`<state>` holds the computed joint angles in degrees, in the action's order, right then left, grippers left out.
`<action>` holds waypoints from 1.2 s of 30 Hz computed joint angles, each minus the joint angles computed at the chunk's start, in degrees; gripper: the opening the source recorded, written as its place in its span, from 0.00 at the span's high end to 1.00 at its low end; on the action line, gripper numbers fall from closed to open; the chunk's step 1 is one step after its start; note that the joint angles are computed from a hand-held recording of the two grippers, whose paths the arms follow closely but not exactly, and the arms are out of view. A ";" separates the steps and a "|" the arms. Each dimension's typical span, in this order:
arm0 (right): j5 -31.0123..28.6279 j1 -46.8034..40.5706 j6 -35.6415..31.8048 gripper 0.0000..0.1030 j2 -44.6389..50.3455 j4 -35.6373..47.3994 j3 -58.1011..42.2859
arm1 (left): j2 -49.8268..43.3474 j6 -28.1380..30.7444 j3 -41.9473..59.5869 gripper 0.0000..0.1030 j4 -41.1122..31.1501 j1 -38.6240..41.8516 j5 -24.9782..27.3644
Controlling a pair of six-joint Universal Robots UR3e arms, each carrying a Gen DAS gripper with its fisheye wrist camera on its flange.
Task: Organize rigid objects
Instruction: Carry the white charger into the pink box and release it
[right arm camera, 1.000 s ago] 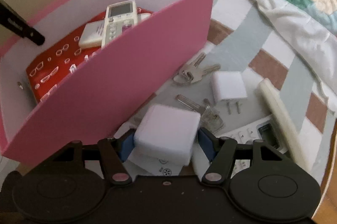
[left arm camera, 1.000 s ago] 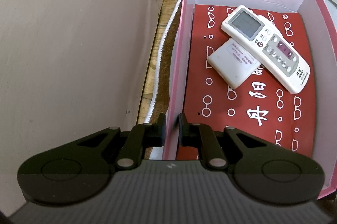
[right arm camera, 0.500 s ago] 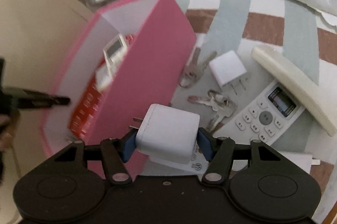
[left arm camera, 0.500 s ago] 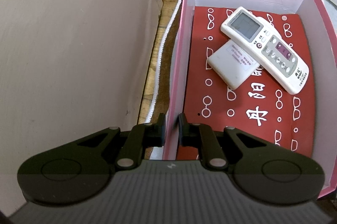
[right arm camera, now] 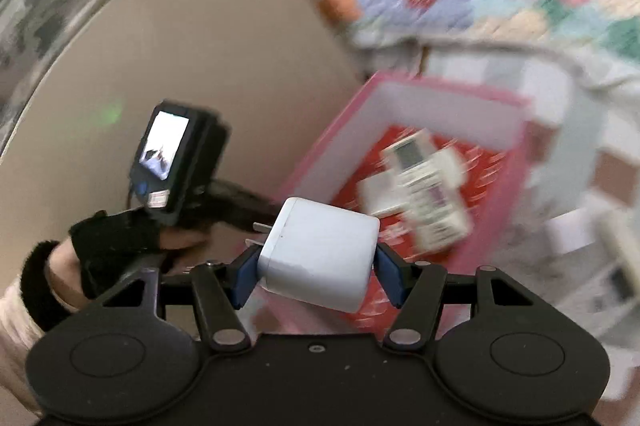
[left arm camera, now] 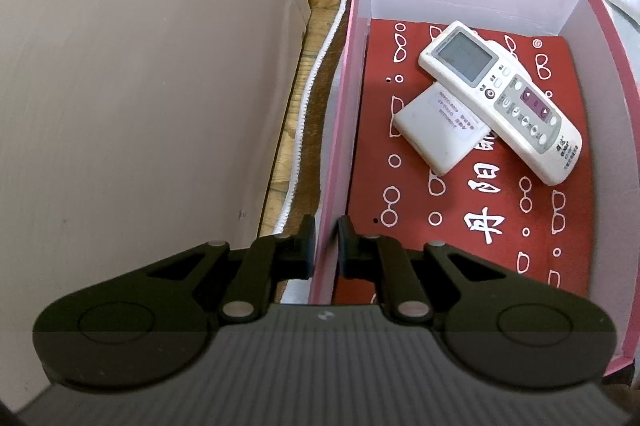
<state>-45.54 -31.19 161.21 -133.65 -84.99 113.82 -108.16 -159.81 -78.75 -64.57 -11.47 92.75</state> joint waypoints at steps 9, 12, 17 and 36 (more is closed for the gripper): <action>-12.26 26.67 33.99 0.36 34.47 -45.45 2.68 | -0.51 1.02 2.02 0.91 -2.47 0.50 -0.81; -17.53 31.63 40.08 0.36 41.86 -49.81 -0.44 | -0.72 1.67 2.73 0.92 -2.89 0.36 -0.90; -17.90 32.23 44.58 0.32 44.97 -53.89 0.87 | -1.01 1.61 3.16 0.92 -2.91 0.38 -1.45; -21.42 14.59 18.17 0.31 10.94 -4.79 -12.46 | -1.63 2.21 4.67 0.92 -3.59 -0.99 0.29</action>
<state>-66.96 -16.61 179.38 -122.71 -89.78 101.35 -109.78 -157.60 -74.08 -68.16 -12.46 93.04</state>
